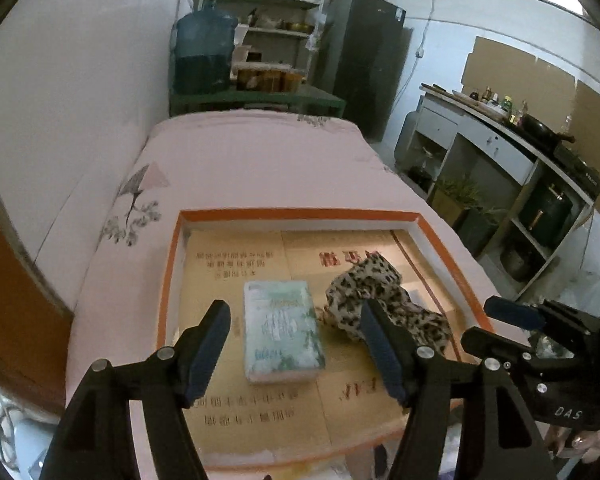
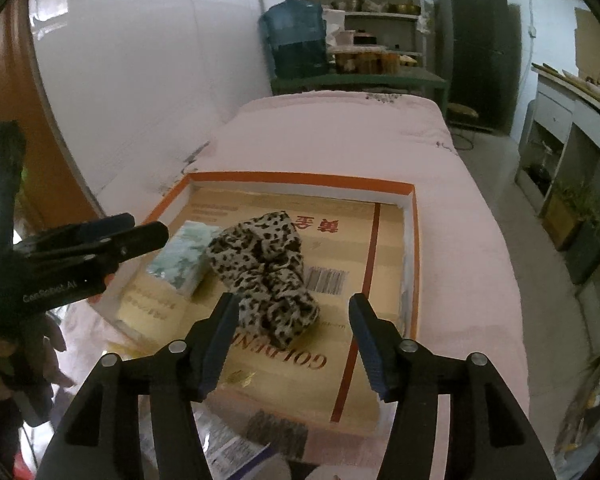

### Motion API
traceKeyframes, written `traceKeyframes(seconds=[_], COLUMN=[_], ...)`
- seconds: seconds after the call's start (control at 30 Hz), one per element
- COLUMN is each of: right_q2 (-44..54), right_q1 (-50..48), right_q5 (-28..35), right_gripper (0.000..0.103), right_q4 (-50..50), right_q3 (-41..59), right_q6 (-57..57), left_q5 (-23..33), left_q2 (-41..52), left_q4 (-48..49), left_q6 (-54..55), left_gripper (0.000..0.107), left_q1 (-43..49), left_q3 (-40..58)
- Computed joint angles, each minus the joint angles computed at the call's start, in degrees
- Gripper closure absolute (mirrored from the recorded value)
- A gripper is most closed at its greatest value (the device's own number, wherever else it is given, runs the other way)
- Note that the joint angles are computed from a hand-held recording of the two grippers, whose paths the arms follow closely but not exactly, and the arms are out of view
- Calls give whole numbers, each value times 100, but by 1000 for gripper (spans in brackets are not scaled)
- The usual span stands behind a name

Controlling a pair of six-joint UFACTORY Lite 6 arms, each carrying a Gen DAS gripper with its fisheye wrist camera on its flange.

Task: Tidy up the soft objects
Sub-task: 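Move both tools back over the remaining pile of soft items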

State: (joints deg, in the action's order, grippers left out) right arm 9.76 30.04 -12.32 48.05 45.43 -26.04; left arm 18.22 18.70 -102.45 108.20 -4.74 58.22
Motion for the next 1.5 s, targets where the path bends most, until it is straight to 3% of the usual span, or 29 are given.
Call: traceKeyframes(seconds=[0.1, 0.3, 0.47, 0.73, 1.03, 1.3, 1.5], right_q2=[-481, -1310, -1887, -2442, -2858, -3153, -3196], right_q1=[183, 537, 1053, 2206, 3194, 3839, 4189], right_q5=[-95, -222, -526, -1347, -1980, -2507, -2800], right_gripper=[44, 44, 44, 44, 44, 44, 44], right_q4=[335, 1143, 2154, 3633, 4441, 5029, 5300], right_q3=[-354, -941, -1321, -1660, -1876, -2000, -1980], right_q6=[-191, -611, -1281, -2145, -2293, -2479, -2582], left_q5=[-99, -119, -30, -620, -859, -701, -470], left_q2=[-329, -1347, -2173, -3806, -5315, -6355, -6762], left_q4=[487, -672, -906, -2060, 26, 2859, 3533], left_q6=[-684, 369, 607, 1629, -536, -3460, -4068], left_gripper=[40, 40, 40, 40, 40, 40, 40], left_q1=[44, 82, 94, -309, -413, -364, -183], left_q3=[-199, -1085, -1727, -2878, -3658, -4106, -4288])
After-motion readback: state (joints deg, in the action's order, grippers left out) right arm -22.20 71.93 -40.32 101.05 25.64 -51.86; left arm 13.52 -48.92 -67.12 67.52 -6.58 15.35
